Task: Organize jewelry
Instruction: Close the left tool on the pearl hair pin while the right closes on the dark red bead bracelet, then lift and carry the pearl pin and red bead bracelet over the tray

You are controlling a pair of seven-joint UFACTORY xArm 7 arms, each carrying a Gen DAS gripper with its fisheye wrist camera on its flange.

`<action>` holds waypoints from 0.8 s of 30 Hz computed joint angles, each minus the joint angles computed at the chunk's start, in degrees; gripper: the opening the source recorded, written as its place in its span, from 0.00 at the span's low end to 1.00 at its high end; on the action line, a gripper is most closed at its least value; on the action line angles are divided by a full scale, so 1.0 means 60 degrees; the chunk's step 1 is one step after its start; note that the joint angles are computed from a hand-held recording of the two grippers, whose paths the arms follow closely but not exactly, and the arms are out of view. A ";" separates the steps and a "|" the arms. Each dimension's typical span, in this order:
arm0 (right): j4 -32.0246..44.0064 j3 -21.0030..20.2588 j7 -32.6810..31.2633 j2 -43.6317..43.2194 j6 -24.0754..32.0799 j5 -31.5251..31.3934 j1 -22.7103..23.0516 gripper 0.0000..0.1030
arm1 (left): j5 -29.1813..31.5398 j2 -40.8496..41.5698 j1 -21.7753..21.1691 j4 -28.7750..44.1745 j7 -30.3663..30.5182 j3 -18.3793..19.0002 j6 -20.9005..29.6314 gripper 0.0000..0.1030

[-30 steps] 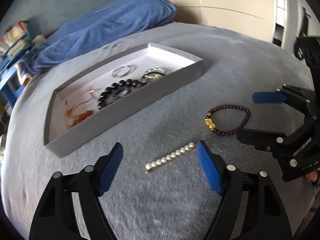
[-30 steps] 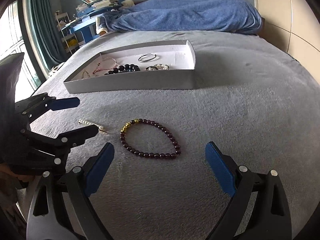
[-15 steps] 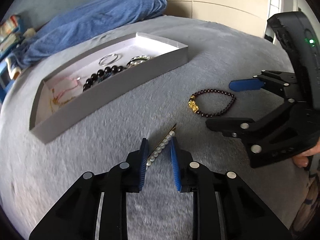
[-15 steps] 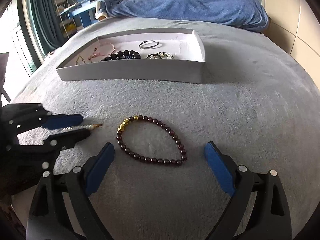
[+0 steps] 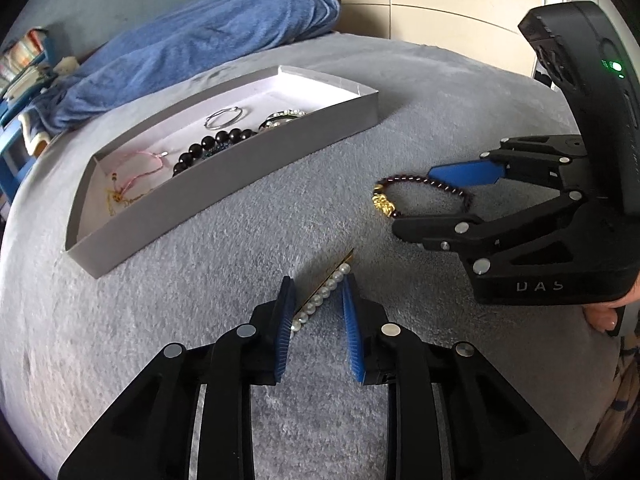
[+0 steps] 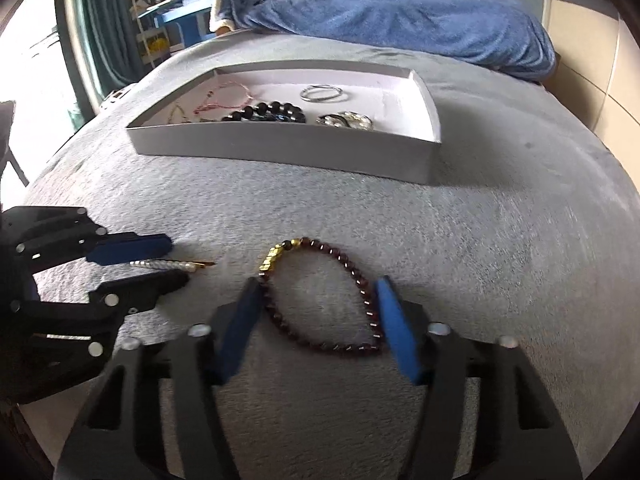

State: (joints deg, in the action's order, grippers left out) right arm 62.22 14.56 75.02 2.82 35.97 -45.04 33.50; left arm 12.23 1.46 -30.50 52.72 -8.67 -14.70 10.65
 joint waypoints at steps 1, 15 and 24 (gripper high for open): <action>-0.0020 0.0001 0.0023 -0.0025 -0.0047 -0.0050 0.0005 0.34 | -0.0041 -0.0021 0.0003 -0.0029 -0.0017 0.0001 -0.0033 0.22; -0.1021 0.0303 0.1569 -0.0963 -0.1597 -0.1009 -0.0687 0.06 | -0.2579 -0.0748 0.0026 -0.0714 0.1320 0.0059 -0.0710 0.06; -0.0737 0.0434 0.1727 -0.1113 -0.1635 -0.1296 -0.0917 0.06 | -0.2849 -0.0833 0.0070 -0.0572 0.1517 0.0121 -0.0765 0.06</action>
